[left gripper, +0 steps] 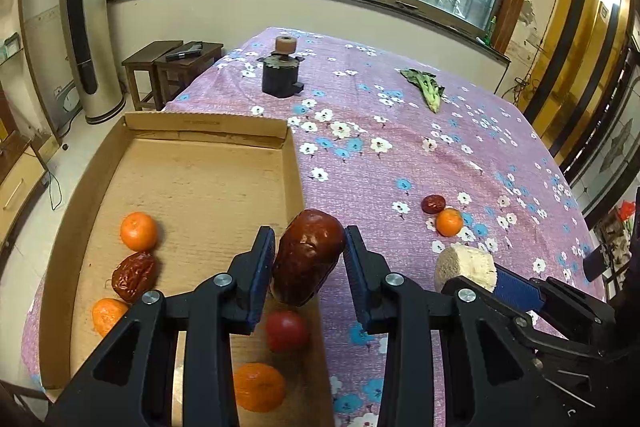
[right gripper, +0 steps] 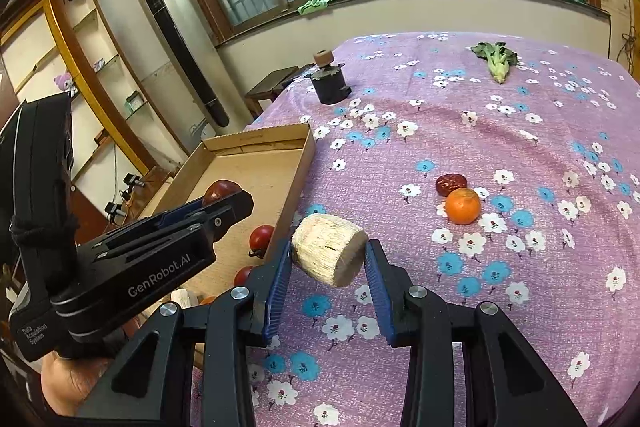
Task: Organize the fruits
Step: 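Carry the date in the left gripper to the tray while the right gripper carries the yam piece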
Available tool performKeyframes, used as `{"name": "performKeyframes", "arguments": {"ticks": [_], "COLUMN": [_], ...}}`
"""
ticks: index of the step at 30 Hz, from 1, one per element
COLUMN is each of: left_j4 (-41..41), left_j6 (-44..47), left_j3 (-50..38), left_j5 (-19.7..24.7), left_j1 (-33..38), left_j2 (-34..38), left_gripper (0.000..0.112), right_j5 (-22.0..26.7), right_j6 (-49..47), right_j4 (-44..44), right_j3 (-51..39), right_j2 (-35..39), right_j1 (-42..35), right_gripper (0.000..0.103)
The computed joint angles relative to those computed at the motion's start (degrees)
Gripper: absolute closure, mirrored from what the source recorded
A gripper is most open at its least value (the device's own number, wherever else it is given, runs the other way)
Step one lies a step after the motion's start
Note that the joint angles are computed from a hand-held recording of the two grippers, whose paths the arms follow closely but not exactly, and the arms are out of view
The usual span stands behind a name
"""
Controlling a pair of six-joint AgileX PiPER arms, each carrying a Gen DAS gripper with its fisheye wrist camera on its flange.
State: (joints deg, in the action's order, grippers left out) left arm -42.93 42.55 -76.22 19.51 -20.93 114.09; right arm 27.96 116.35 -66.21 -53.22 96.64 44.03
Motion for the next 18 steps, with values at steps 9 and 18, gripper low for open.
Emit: {"name": "performKeyframes", "arguments": {"ticks": [9,18], "left_j4": [1.0,3.39], "left_j6": [-0.93,-3.01], "left_j3": [-2.05,-5.13], "left_j5": [0.88,2.03], "left_j1": [2.01,3.98], "left_j2": [1.94,4.18], "left_gripper": [0.079,0.079], "right_j5": [-1.57,-3.54], "right_j6": [-3.37,-9.96], "right_j4": [1.97,5.97], "right_j3": [-2.33,-6.8], "right_j2": [2.43,6.1], "right_j1": [-0.92,-2.57], "right_gripper": [0.065,0.065]}}
